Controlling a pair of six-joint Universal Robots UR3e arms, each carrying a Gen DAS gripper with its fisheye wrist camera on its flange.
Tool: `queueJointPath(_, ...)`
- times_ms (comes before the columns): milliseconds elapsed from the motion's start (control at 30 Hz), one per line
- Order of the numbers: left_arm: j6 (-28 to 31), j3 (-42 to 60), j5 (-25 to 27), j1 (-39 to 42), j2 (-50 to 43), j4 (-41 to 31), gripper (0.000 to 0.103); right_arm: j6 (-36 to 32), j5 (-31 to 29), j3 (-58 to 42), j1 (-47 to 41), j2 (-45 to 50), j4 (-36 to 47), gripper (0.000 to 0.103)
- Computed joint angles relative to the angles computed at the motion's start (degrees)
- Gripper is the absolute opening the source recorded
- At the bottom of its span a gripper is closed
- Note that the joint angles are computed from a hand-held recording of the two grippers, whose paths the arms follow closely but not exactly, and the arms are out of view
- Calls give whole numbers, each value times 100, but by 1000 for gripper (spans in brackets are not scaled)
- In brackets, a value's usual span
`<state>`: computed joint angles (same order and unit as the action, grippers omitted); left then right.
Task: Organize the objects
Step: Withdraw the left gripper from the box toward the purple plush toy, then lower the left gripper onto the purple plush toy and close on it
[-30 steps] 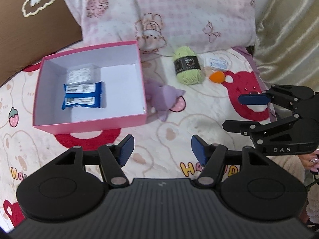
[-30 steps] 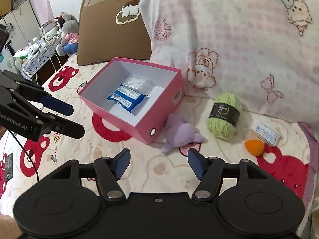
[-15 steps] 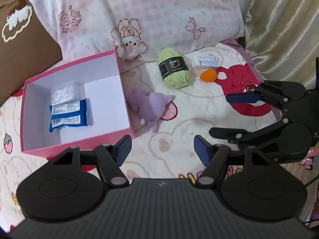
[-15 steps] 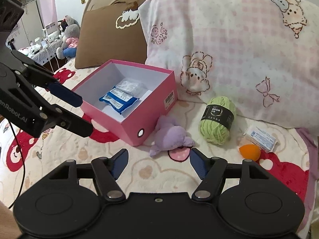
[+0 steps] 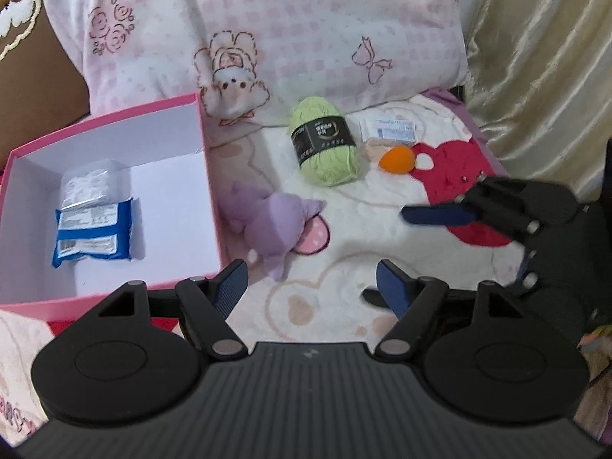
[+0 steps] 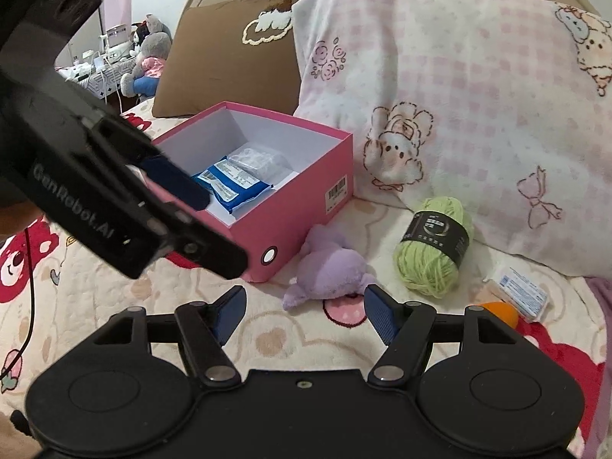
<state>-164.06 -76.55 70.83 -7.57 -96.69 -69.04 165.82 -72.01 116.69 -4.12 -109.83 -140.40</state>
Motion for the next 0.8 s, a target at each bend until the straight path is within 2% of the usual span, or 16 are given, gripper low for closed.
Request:
queueJointPath(133,-164,189,-134,-85,-344,127,72,148,-52,54,88,393,-409,73)
queueJointPath(233,-281,119,-219,-152,-566,517,70,293,-378,4,306,810,-688,73)
queueJointPath(367,-407,207,-64,-355,-978,950,65,390,-369,370,373,1186,-1608,73)
queueJointPath(467,-412,190,173,-520,-1229,1316,56,695,-26,950,200,1404,-2763,73)
queueJointPath(600,-328,88,447,-668,-1474,1628,36,1324,26,1432,132,1930,-4030,73)
queueJointPath(733,-474,108,509,-705,-1777,1828,23,1766,-17,1584,115,2465,-4715,73)
queueJointPath(800,-579,142,677,-765,-1941,2000,21,1852,73,1573,67,2690,-4913,72)
